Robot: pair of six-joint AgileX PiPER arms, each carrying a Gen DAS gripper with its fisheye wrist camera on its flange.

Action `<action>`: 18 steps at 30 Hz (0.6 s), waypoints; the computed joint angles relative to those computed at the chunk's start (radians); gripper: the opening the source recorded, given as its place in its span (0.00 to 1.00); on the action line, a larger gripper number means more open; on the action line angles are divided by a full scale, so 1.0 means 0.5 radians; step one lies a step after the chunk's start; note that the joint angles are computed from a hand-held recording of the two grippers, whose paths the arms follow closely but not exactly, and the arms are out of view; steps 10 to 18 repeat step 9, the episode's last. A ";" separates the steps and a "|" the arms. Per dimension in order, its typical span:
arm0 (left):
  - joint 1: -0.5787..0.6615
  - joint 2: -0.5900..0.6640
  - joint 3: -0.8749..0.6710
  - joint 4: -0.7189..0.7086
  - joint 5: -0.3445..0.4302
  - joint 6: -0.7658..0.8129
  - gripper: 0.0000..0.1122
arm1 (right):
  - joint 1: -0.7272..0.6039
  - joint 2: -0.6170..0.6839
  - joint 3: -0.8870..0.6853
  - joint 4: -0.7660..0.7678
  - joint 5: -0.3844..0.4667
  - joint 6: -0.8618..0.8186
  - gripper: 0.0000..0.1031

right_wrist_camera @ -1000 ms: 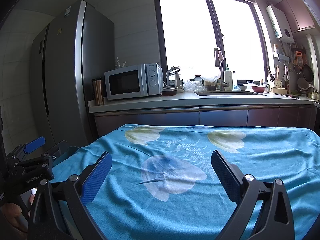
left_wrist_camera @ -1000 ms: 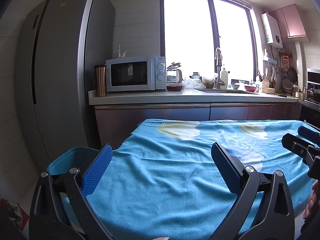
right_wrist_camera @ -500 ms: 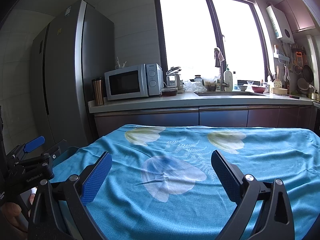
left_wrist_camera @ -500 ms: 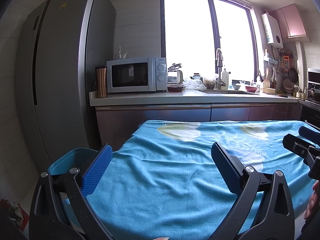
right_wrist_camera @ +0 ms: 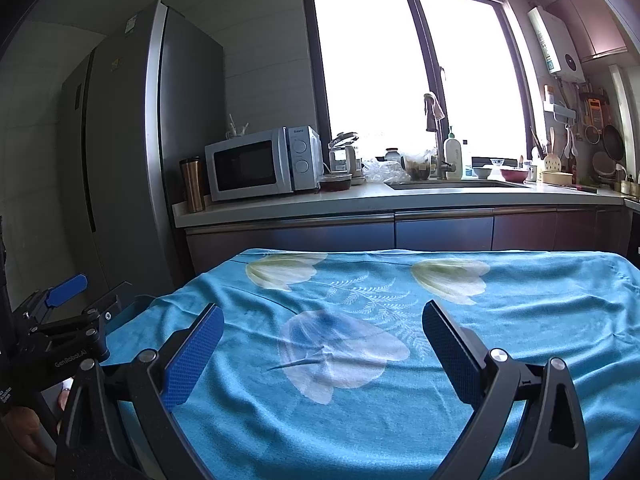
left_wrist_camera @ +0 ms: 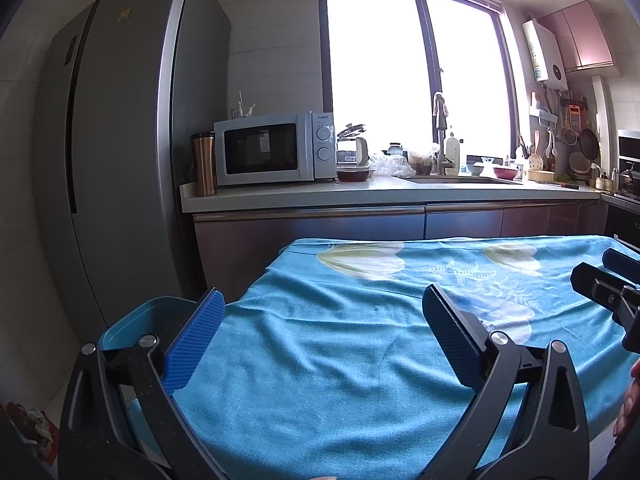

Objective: Collect trash

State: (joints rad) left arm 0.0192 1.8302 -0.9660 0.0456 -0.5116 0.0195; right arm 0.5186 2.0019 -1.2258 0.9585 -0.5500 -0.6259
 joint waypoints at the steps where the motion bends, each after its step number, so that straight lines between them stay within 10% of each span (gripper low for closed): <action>1: -0.002 0.007 -0.014 -0.005 0.025 0.000 0.87 | 0.001 0.000 0.003 0.007 -0.004 -0.004 0.93; 9: 0.011 0.152 -0.310 0.195 0.372 -0.205 0.87 | -0.076 -0.011 0.035 0.038 0.022 -0.009 0.93; 18: 0.011 0.152 -0.310 0.195 0.372 -0.205 0.87 | -0.076 -0.011 0.035 0.038 0.022 -0.009 0.93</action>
